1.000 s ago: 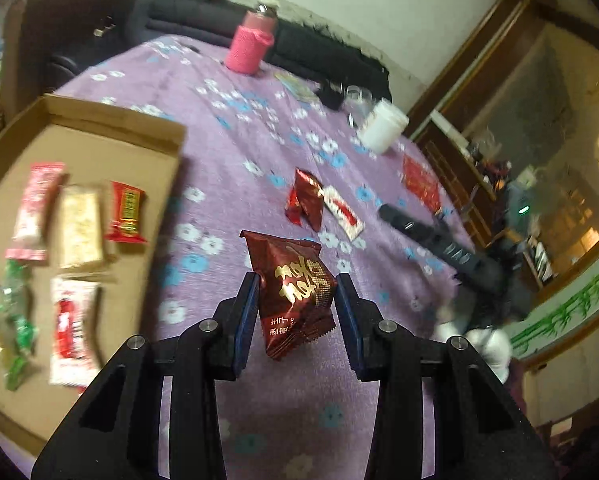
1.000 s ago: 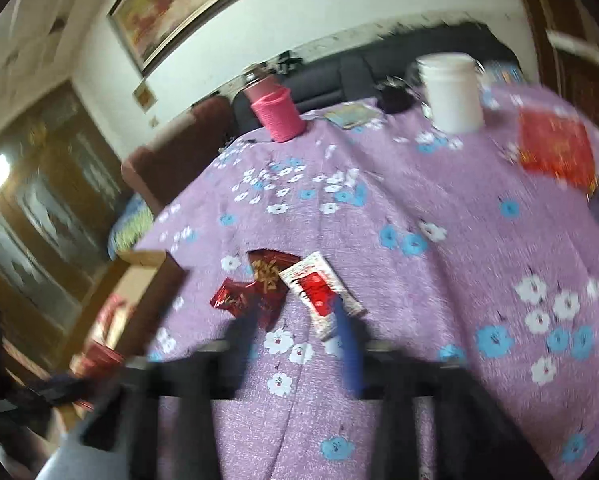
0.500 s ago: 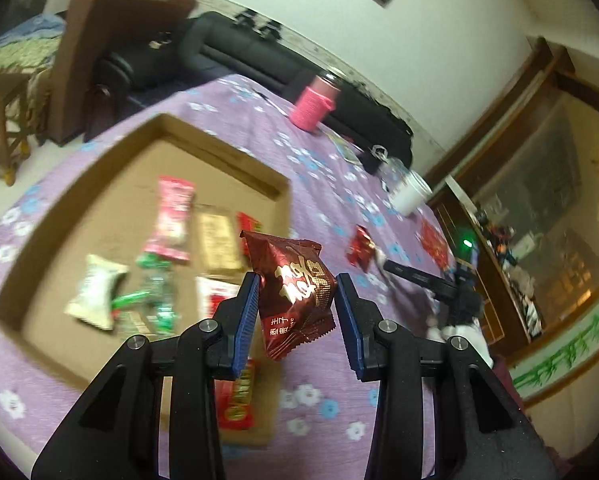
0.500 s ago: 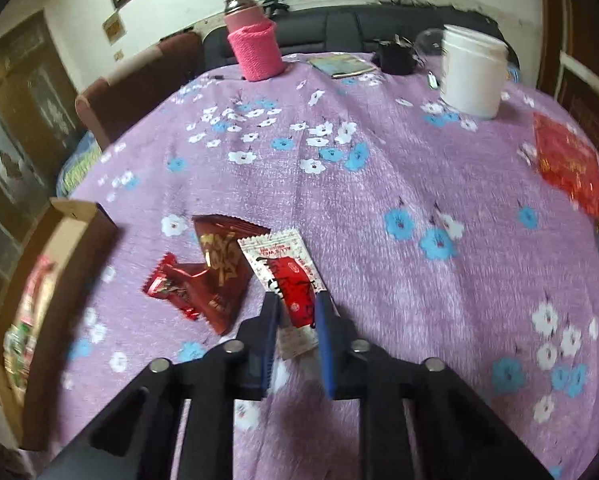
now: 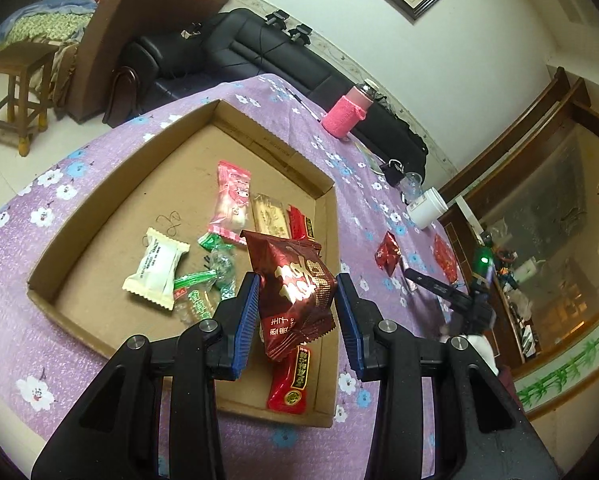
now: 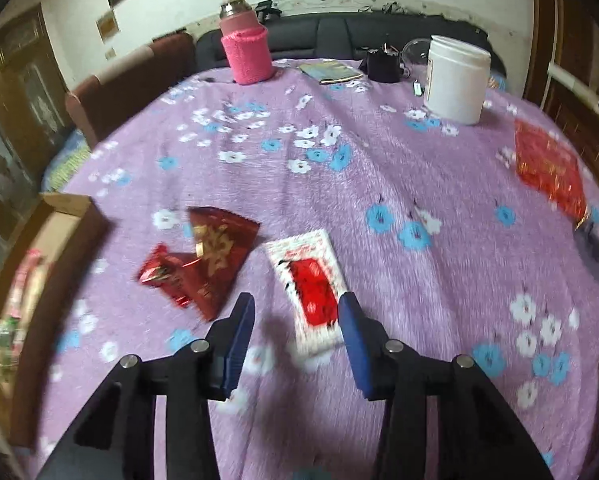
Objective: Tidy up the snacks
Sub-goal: 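Carry the dark red bag and white-red packet into the box and open both grippers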
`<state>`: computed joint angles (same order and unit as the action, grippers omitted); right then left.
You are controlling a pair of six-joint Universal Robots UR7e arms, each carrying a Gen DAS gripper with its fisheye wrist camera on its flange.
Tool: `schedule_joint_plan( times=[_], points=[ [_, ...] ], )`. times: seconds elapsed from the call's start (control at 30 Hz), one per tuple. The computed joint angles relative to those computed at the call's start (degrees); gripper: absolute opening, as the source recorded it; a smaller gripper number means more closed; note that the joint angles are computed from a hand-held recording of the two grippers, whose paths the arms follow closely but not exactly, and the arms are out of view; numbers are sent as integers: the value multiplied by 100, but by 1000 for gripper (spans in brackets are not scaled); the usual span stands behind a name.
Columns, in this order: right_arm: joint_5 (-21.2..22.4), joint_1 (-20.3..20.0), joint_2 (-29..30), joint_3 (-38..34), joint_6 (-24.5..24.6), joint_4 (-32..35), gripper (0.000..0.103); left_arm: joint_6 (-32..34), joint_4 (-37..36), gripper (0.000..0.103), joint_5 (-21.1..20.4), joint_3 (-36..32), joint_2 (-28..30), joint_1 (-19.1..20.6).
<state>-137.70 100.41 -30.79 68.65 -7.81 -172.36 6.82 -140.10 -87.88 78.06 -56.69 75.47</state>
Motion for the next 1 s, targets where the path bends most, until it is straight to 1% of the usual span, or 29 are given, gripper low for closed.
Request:
schedule_joint_plan(
  times=[0.07,0.1,0.13,0.17,0.2,0.27,0.33,0.4,0.47,0.53,0.6,0.73,0.83,0.93,1.0],
  points=[
    [-244,-2,208,-288,-248,-55,47,15,-3,38,5,0,-13,16],
    [-303,-21,241,-368,-226,83,47,23,-6,38,15,3,-23,22],
    [-293,-35,223,-366,-180,157,33,26,-10,38,22,1,-27,32],
    [-274,-36,174,-330,-114,247,26,16,-11,38,26,-8,-21,36],
    [-164,-47,67,-230,17,378,13,0,-8,38,21,-23,-9,54],
    [65,-91,-180,42,415,564,13,-49,5,38,12,-39,12,66],
    [221,-116,-356,334,601,342,13,-40,33,38,-2,-62,31,73],
    [470,-147,-558,648,885,144,13,-23,63,38,-7,-95,53,84],
    [569,-119,-665,827,1026,-8,13,3,70,38,17,-137,75,93],
    [653,-31,-695,891,1003,-61,13,16,63,38,78,-203,119,99],
    [844,56,-677,852,989,33,13,7,72,38,195,-333,190,109],
    [1340,275,-431,488,871,406,13,46,152,38,459,-638,365,126],
    [1732,400,-148,68,882,803,13,36,414,38,746,-1072,607,120],
    [2095,492,242,-555,949,1364,13,100,607,38,858,-1468,829,124],
    [2182,559,568,-1081,954,1733,13,136,726,38,885,-1710,963,124]
  ],
)
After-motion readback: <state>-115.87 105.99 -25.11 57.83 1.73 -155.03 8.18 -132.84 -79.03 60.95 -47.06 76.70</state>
